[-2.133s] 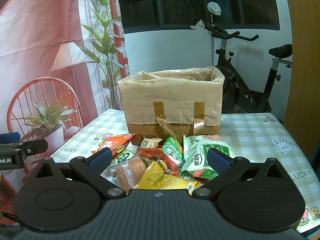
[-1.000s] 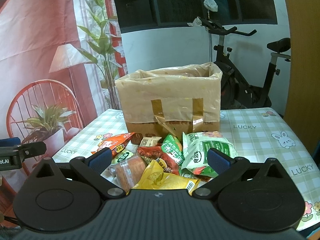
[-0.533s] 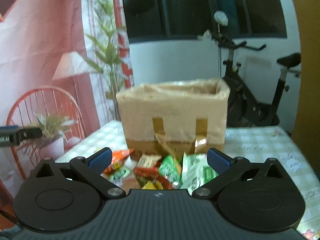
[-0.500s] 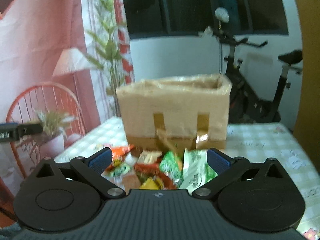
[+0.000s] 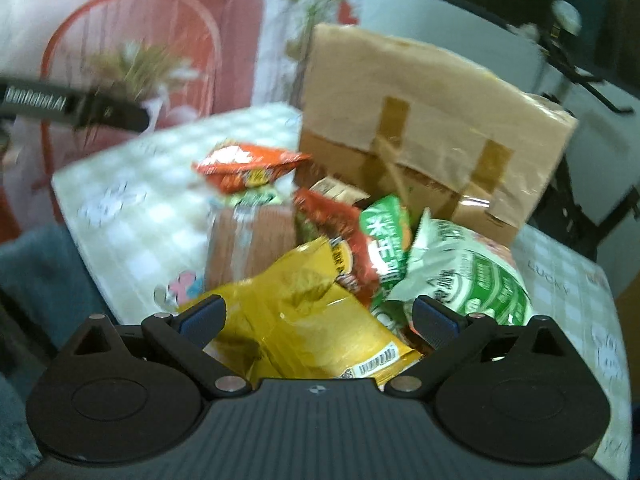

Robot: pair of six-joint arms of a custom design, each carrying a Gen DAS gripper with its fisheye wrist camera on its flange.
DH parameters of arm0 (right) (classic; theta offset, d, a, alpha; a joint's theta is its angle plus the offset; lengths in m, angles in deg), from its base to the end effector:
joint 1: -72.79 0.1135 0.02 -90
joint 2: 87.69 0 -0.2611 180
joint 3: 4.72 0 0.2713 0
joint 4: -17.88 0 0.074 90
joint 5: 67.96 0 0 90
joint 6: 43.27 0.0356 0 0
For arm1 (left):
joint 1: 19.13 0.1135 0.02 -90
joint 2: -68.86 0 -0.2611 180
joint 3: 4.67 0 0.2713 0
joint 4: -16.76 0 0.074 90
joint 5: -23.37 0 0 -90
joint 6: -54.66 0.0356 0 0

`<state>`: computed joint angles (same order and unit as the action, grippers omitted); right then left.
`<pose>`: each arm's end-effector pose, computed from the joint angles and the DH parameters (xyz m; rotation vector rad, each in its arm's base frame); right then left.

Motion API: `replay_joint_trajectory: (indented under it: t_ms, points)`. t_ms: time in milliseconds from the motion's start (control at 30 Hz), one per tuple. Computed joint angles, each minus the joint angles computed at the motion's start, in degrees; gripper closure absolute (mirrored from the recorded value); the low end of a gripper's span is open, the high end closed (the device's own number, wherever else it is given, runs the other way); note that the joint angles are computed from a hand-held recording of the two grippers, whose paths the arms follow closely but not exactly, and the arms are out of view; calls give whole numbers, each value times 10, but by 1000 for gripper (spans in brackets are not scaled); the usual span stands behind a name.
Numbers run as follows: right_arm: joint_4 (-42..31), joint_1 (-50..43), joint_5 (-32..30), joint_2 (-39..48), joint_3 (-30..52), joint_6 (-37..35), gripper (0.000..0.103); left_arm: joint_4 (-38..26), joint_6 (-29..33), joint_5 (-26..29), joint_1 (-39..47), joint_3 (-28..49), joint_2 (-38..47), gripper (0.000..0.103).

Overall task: Organize snacks
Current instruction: 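Lower the right tool onto the yellow chip bag and close it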

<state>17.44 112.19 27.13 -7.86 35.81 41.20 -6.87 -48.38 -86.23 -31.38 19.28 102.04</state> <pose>0.2091 0.1677 0.1287 -0.8235 2.1154 0.2136 0.1585 -0.0222 0.1545 -0.2120 2.0983 0.1036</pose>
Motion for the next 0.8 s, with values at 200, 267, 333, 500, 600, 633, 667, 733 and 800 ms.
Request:
replay_joint_trajectory:
  t_ms: [200,267,333,500,600,633,667,733,800]
  points:
    - [-8,1,-19,27,13,-30,2,12,-1,33,26,-8,17,5]
    - [-6,-2,-24,44,21,-36,2,14,-3,34,25,-10,20,5]
    - [-11,-8,-30,57,29,-45,2,21,-4,37,26,-12,27,5]
    - [-26,-19,-41,73,42,-73,2,39,-7,47,28,-13,51,5]
    - [-35,-26,-55,89,55,-93,0,49,-6,50,27,-14,66,5]
    - [-37,-26,-54,98,62,-105,0,52,-6,51,26,-15,68,5]
    - [-34,-22,-43,109,67,-114,0,54,-5,52,27,-17,69,5]
    - [-34,-20,-36,129,79,-122,0,57,-6,53,27,-20,70,5]
    - [-33,-27,-48,145,88,-113,0,61,-7,57,31,-21,73,5]
